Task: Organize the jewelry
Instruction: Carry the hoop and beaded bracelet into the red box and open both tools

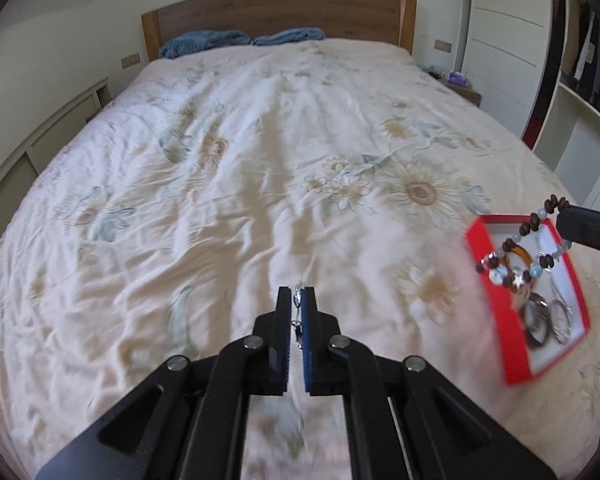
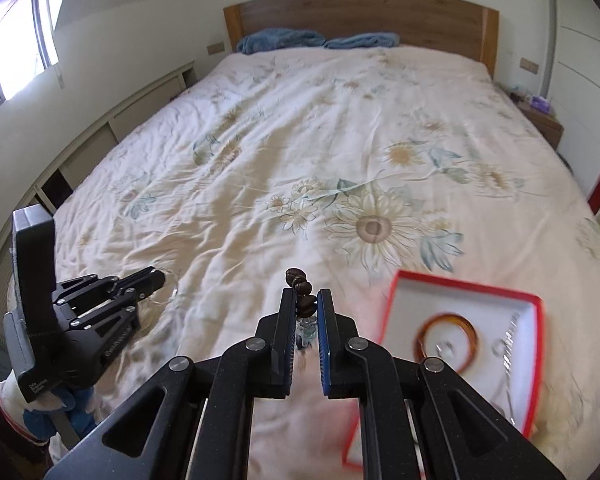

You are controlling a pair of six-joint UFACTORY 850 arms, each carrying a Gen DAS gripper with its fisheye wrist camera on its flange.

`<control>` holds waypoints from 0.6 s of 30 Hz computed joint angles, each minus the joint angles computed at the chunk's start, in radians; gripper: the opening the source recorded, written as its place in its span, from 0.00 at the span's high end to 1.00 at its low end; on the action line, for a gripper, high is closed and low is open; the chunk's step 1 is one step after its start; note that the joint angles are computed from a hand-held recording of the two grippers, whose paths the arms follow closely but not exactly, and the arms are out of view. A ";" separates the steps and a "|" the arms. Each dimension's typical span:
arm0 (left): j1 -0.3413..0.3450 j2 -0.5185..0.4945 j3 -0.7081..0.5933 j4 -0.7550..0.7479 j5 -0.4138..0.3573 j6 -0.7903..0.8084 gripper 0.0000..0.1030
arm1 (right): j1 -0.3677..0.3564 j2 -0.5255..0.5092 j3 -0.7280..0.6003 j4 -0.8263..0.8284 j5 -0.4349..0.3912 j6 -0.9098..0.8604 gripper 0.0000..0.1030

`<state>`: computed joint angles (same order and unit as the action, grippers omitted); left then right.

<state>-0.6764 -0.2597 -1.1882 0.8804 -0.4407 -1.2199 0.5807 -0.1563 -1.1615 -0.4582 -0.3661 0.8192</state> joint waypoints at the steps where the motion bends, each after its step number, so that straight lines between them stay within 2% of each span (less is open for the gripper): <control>1: -0.010 0.025 0.019 0.014 -0.005 -0.019 0.96 | 0.008 0.024 0.019 -0.027 -0.005 0.032 0.90; 9: -0.106 0.196 0.143 0.111 -0.060 -0.163 0.96 | 0.084 0.249 0.191 -0.263 -0.099 0.309 0.90; 18: -0.218 0.262 0.177 0.155 -0.119 -0.239 0.96 | 0.136 0.457 0.335 -0.387 -0.218 0.483 0.90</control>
<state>-0.8945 0.0025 -1.0111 1.0358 -0.5594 -1.4589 0.7170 0.3010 -0.8263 -0.8456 -0.5846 1.3027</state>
